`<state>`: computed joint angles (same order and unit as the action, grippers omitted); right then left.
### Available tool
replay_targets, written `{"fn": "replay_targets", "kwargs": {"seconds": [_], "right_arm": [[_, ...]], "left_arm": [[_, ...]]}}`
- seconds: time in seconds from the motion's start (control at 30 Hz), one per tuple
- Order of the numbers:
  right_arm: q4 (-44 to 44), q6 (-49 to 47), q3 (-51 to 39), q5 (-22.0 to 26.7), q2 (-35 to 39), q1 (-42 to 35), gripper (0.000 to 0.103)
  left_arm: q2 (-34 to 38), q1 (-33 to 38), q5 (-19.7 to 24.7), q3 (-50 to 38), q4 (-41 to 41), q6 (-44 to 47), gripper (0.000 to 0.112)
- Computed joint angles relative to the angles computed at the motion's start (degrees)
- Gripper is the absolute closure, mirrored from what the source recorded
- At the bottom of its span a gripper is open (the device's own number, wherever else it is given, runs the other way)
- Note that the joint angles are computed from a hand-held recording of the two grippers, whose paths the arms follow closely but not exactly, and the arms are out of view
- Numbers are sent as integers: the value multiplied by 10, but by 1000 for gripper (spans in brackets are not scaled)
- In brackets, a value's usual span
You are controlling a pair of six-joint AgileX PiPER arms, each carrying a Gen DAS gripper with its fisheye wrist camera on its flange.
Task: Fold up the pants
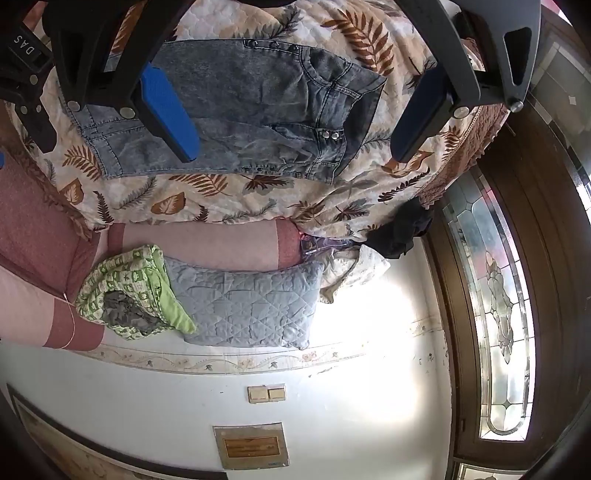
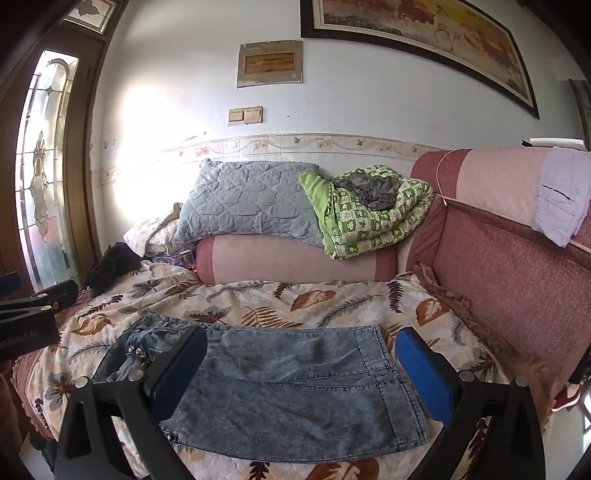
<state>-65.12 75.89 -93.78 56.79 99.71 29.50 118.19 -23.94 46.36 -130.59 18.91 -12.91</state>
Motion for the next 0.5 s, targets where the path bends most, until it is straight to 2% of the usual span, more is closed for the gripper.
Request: {"fn": "replay_targets", "kwargs": {"seconds": [0.5], "right_arm": [[25,-15,-7,-8,5,-9,0]], "left_arm": [[1,4,3,1,-10,10,9]]}}
